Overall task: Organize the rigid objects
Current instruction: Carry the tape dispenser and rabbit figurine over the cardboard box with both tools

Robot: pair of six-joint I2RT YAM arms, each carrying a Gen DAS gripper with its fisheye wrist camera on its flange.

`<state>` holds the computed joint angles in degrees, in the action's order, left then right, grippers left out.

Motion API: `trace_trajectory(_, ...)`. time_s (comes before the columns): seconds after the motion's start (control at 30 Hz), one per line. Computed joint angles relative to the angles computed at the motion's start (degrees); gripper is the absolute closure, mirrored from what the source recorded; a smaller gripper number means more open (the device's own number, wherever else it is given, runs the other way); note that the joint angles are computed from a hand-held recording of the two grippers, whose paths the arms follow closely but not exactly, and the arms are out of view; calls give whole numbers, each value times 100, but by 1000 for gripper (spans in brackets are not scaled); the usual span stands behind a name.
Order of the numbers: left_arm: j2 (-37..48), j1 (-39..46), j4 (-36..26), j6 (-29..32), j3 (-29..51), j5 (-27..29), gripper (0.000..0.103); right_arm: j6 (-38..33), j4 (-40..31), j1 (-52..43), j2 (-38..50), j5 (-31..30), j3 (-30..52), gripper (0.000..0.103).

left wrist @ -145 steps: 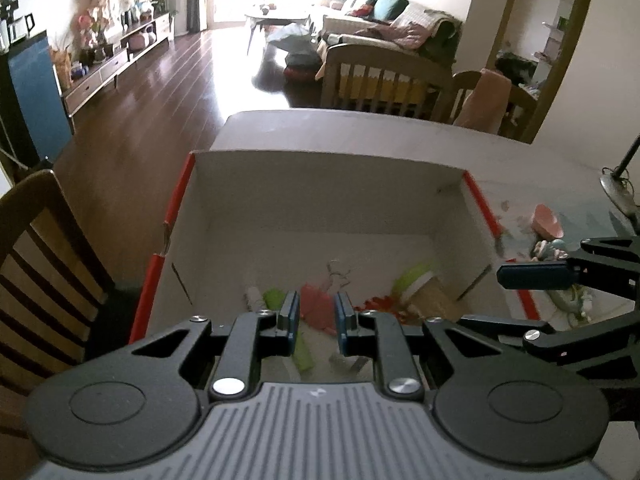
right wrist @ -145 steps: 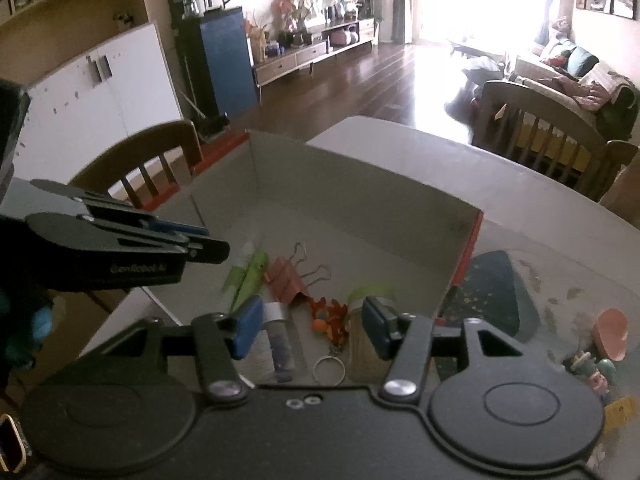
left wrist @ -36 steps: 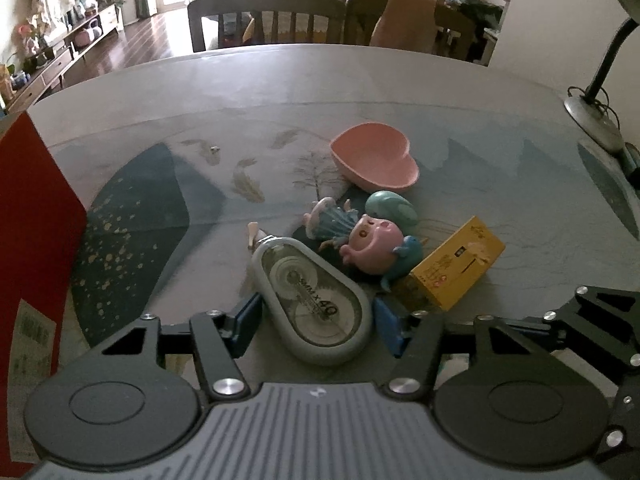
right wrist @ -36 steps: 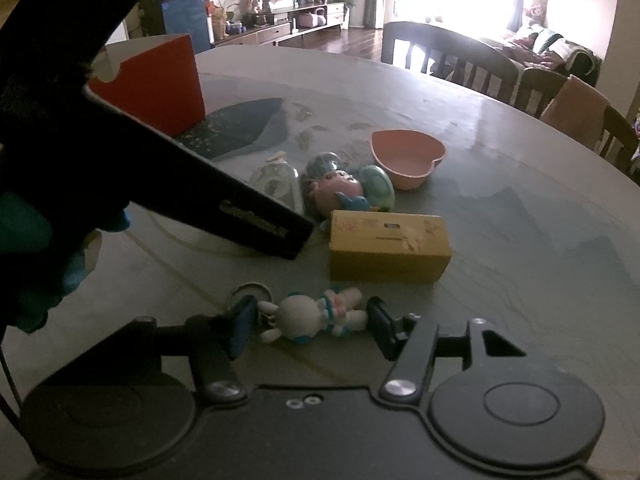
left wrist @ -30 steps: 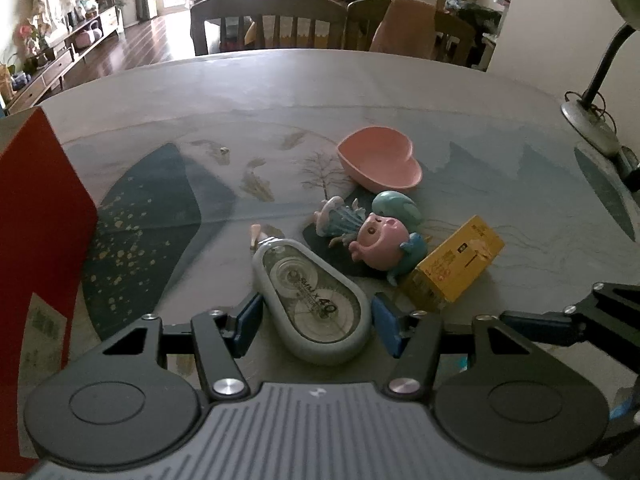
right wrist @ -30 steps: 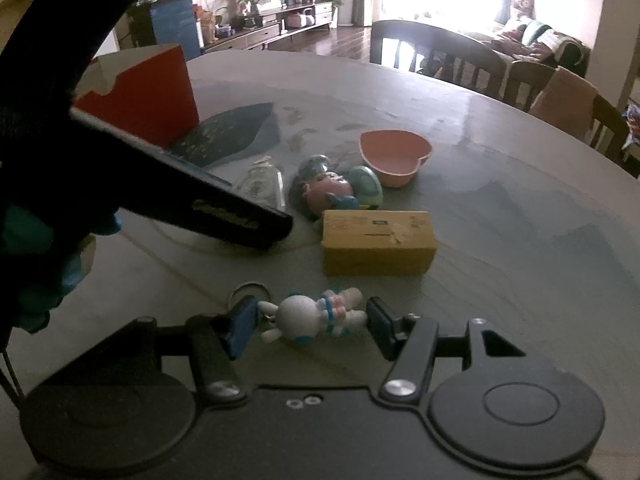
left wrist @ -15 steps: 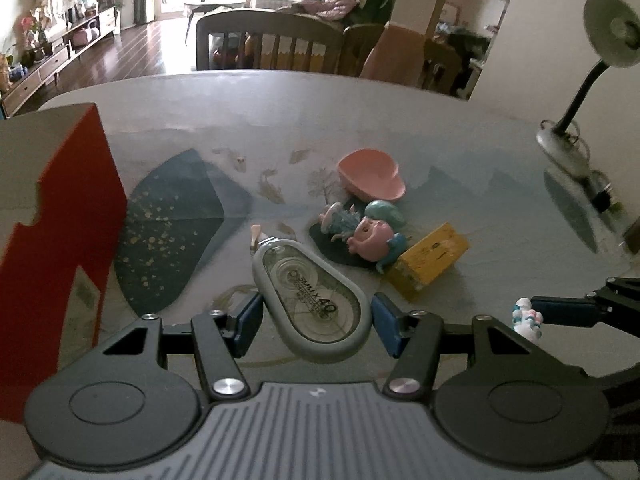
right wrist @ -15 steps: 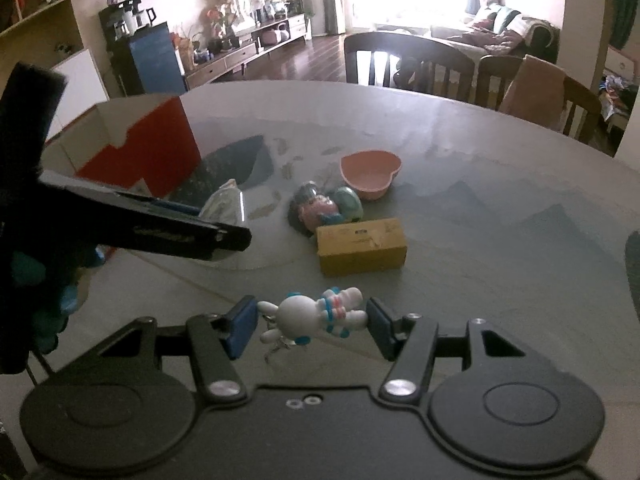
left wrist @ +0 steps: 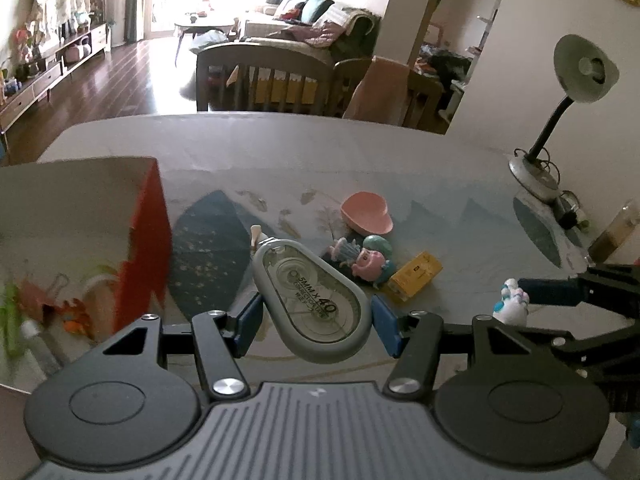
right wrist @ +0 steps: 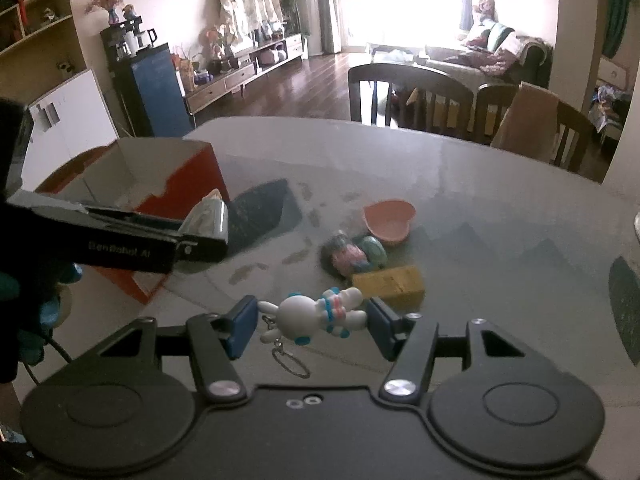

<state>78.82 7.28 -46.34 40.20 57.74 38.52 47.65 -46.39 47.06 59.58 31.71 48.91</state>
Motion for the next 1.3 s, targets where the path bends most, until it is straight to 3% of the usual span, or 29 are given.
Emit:
trace_trajectory(0.3,553,904,-1238,1163,1253,559,44,102,-178,393,1019,397,1195,44)
trace_trajectory(0.63,1550,1737,-2124,2033,2670,840,44,-121,152,554,2272,483,2398,44)
trace_trajectory(1.03,2839,2356,-2870,2538,4404,974,44,-600,164,478,3691,407,3945,44)
trace_trajectory(1.3,3792,2520,-2770,2272,5631,837,43,-918,35,320,4699,230,5037,44)
